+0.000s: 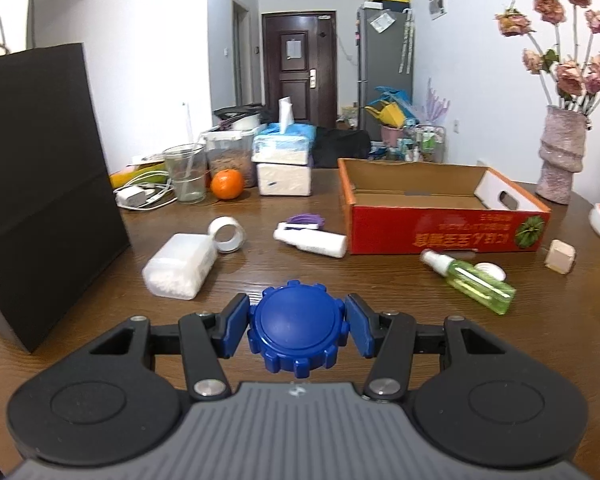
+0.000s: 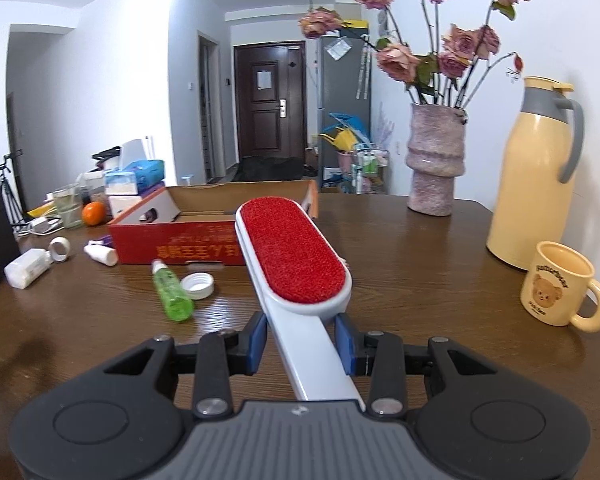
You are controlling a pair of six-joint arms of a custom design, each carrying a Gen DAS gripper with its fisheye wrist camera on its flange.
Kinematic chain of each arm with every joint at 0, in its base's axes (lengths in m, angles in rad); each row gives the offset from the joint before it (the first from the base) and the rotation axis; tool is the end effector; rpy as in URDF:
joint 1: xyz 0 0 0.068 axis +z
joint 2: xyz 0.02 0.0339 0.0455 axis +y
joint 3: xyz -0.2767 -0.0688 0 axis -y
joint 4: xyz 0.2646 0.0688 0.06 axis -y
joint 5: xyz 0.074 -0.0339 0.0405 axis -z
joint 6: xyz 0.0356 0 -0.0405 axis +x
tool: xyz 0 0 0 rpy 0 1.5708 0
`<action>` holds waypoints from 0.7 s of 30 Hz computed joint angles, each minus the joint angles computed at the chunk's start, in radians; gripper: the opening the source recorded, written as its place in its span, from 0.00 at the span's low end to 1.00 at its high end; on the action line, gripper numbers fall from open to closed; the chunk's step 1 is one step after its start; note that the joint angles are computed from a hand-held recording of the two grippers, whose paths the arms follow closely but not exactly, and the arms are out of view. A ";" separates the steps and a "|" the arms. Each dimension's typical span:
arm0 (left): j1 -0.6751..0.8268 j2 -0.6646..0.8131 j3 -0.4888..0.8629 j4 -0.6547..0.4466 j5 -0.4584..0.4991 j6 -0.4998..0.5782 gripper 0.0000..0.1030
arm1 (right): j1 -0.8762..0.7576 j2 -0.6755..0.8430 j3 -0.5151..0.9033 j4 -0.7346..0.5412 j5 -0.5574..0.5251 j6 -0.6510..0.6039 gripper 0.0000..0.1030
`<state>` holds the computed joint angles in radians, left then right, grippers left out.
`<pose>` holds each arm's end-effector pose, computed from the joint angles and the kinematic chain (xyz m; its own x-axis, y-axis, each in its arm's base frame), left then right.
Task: Organize rigid objects
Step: 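Lift the blue cap and the white lint roller toward the cardboard box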
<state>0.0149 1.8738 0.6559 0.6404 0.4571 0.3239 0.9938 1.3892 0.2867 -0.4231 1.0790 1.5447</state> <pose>0.3393 -0.0107 0.0922 -0.4041 0.2796 -0.8709 0.5116 0.8584 0.0382 0.1065 0.1062 0.0859 -0.3881 0.2690 -0.8815 0.5350 0.8446 0.0222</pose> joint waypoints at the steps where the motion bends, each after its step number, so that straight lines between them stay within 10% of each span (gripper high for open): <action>1: -0.008 -0.007 -0.009 0.003 0.001 0.000 0.52 | 0.003 0.005 0.007 0.004 0.001 -0.007 0.35; 21: -0.163 -0.127 -0.109 0.007 -0.034 -0.014 0.52 | 0.024 0.019 0.055 0.125 0.019 -0.142 0.35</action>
